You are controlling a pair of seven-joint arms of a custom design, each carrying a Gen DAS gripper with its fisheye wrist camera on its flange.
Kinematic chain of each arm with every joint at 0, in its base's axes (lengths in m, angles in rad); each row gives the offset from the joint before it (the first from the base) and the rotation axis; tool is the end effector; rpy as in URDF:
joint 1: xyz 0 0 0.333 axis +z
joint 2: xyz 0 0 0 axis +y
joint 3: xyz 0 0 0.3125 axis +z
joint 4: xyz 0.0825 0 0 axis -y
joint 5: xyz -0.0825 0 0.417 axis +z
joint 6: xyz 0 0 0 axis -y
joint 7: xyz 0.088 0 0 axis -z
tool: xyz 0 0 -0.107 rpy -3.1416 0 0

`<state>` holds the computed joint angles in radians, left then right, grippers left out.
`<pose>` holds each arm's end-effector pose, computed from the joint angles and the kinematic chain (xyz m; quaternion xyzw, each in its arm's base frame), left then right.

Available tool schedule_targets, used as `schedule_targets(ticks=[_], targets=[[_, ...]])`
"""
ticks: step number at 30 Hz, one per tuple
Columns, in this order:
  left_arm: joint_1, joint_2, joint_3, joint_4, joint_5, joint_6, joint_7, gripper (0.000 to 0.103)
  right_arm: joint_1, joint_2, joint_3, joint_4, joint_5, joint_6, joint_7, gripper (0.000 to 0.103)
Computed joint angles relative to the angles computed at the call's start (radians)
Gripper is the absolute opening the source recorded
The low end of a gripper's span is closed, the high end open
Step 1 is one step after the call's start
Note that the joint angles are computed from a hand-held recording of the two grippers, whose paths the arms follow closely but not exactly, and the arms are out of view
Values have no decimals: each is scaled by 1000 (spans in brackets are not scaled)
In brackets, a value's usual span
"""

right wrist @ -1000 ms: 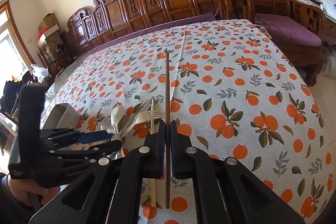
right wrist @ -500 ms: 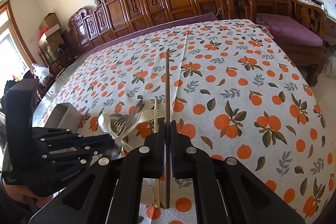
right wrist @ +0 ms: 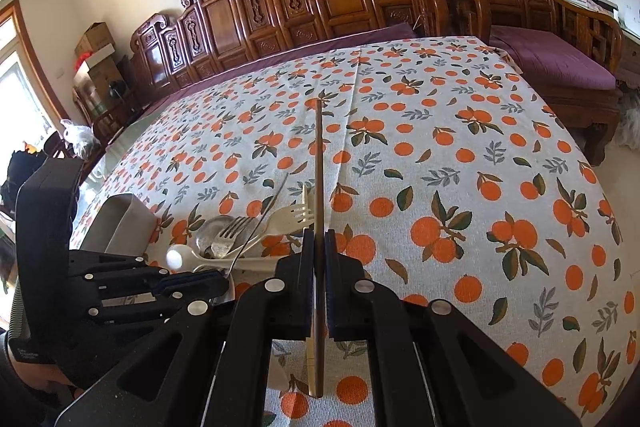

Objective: Organize utensils
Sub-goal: 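Grasp a metal spoon handle with the left tool while the right tool holds its chopstick, then carry the metal spoon into the grey tray and open the left tool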

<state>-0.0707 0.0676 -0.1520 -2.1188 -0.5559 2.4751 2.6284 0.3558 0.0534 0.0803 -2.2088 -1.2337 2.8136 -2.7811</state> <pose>0.5916 -0.1315 0.3883 -0.3254 0.9130 -0.2397 0.0552 0.5091 0.2879 0.3684 -0.5050 0.7671 -0.2146 0.3324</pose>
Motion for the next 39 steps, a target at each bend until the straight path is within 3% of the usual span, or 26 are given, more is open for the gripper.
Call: schedule_targets(ticks=[15, 20, 25, 39], targets=[[42, -67, 31, -12, -94, -61, 75, 0, 22, 25, 7, 44, 29, -13, -62, 6], [62, -105, 51, -23, -126, -82, 113, 0, 46, 59, 10, 90, 51, -12, -107, 6], [86, -137, 73, -31, -145, -93, 141, 0, 81, 81, 7, 129, 18, -4, -60, 6], [157, -157, 122, -5, -170, -127, 177, 0, 152, 122, 15, 189, 81, -63, -124, 6]])
